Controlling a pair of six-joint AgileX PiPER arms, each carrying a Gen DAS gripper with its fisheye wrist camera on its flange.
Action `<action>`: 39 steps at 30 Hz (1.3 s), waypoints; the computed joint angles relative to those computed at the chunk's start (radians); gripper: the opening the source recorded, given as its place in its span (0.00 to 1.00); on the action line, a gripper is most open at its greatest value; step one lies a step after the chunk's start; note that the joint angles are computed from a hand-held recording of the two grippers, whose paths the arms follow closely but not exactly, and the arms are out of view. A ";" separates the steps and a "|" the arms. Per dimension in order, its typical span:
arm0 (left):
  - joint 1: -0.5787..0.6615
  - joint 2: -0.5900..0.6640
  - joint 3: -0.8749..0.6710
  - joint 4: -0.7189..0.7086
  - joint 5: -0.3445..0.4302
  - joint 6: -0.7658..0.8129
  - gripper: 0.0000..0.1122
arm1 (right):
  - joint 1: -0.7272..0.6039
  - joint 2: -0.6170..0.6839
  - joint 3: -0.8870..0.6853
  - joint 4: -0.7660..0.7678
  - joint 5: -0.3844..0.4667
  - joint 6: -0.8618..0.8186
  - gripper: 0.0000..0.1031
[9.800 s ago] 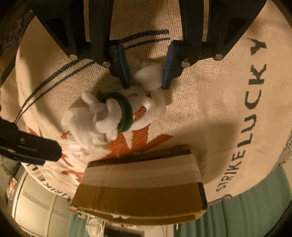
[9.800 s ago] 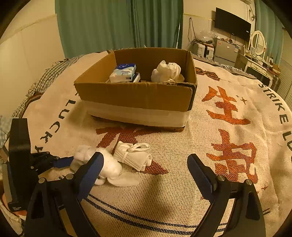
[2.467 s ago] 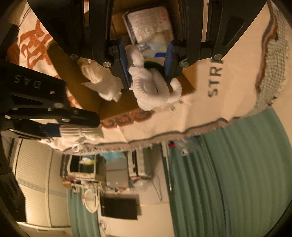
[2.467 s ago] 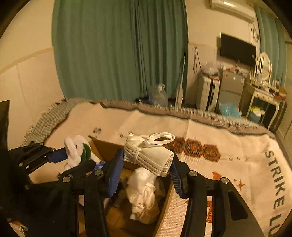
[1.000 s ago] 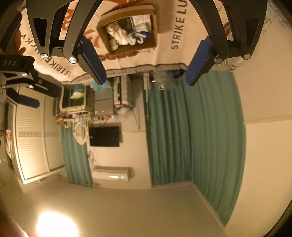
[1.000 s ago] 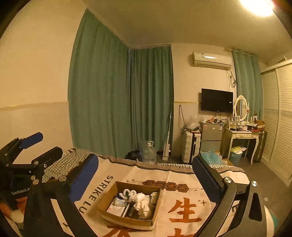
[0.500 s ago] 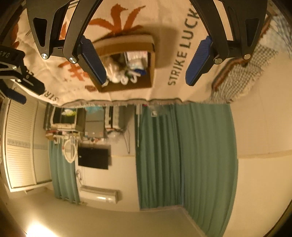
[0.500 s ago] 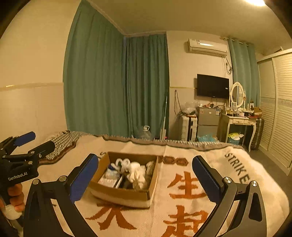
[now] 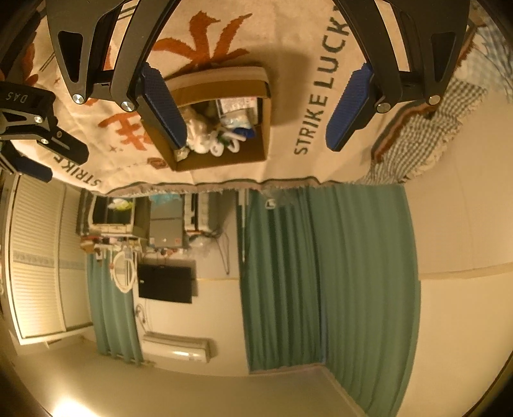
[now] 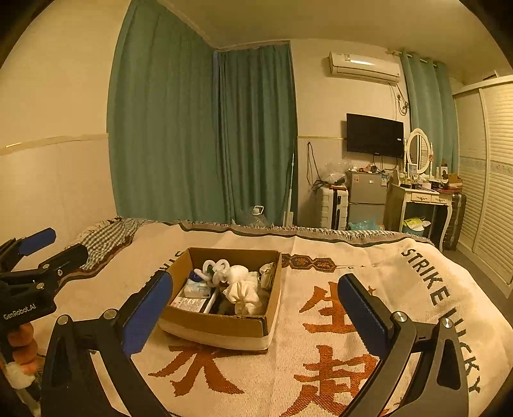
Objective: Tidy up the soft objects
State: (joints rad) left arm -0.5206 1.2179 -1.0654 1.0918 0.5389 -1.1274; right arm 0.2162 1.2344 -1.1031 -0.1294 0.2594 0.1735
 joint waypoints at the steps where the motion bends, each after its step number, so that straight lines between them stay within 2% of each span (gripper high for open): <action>1: 0.000 0.000 0.001 -0.004 -0.002 0.003 0.80 | 0.001 0.000 0.000 0.001 0.001 -0.001 1.00; 8: 0.022 0.011 -0.013 -0.087 -0.025 0.086 0.80 | 0.007 0.006 0.001 -0.016 0.000 0.020 1.00; 12: 0.034 0.010 -0.014 -0.138 -0.037 0.133 0.80 | -0.005 0.006 0.000 0.059 0.002 -0.044 1.00; 15: 0.040 0.008 -0.014 -0.175 -0.048 0.171 0.80 | 0.003 0.005 -0.002 0.021 0.004 -0.011 1.00; 25: 0.038 0.014 -0.025 -0.215 -0.039 0.204 0.80 | 0.015 0.002 -0.007 -0.011 0.023 0.012 1.00; 30: 0.024 0.013 -0.014 -0.165 -0.036 0.156 0.80 | 0.019 -0.009 -0.006 -0.015 0.022 0.013 1.00; 39: 0.024 0.010 -0.009 -0.170 -0.034 0.154 0.80 | 0.034 -0.001 -0.004 -0.082 0.026 0.076 1.00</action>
